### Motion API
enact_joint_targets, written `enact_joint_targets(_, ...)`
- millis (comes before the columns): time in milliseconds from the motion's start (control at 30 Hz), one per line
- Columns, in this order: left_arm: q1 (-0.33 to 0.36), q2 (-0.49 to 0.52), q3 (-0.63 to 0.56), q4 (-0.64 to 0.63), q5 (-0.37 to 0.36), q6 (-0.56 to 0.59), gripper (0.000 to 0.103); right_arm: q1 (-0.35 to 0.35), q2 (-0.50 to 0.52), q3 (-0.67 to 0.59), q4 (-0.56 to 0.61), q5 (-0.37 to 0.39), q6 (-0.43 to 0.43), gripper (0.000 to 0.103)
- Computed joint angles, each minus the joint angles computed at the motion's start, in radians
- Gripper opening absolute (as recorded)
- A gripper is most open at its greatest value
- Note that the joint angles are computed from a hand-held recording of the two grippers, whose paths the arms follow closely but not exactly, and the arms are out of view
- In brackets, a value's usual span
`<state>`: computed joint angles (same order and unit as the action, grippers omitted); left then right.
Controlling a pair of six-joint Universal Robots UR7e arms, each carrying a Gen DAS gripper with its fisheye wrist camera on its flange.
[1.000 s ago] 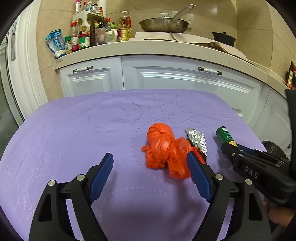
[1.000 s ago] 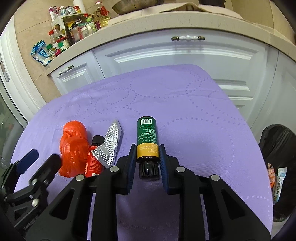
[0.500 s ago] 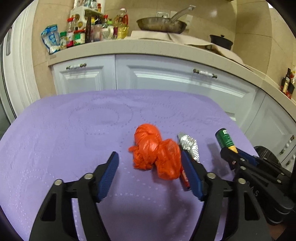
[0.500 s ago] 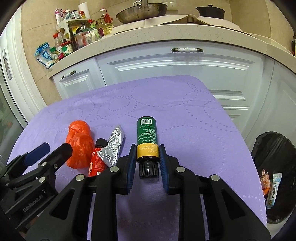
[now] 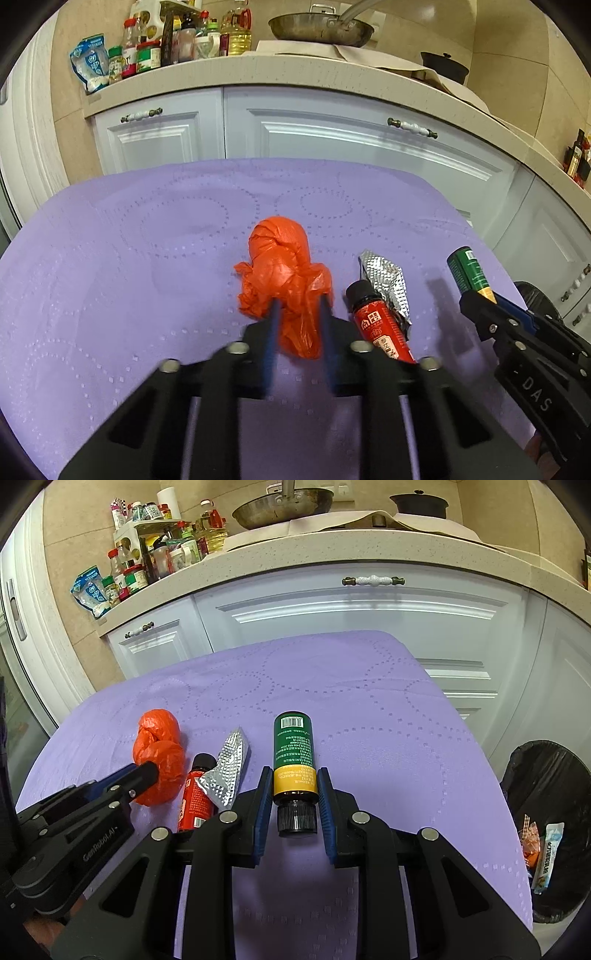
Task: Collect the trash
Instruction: 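Close the left tool on the red plastic bag, then carry the red bag and green bottle over the bin and open both tools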
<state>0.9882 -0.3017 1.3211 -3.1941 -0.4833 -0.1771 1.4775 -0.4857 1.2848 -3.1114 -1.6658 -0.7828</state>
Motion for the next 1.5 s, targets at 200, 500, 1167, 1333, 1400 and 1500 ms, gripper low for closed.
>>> enact_joint_targets(200,-0.004,-0.003,0.015,-0.046,-0.001,0.027,0.006,-0.002,-0.007,0.015,-0.013,0.008,0.001,0.023)
enact_joint_targets(500,-0.023,-0.005,0.051,-0.180,0.048,0.105,0.004,-0.008,-0.022,0.047,-0.046,0.029,-0.008,0.023)
enact_joint_targets(1167,-0.091,0.021,0.092,-0.350,0.103,0.217,0.003,-0.050,-0.117,0.186,-0.176,0.065,-0.021,0.023)
enact_joint_targets(1333,-0.114,0.032,0.096,-0.360,0.097,0.228,0.003,-0.070,-0.153,0.227,-0.208,0.076,-0.020,0.023)
enact_joint_targets(1400,-0.126,0.044,0.085,-0.365,0.091,0.242,0.003,-0.079,-0.167,0.243,-0.223,0.081,-0.018,0.023)
enact_joint_targets(1500,-0.141,0.060,0.068,-0.367,0.077,0.260,0.003,-0.093,-0.189,0.264,-0.245,0.087,-0.016,0.023)
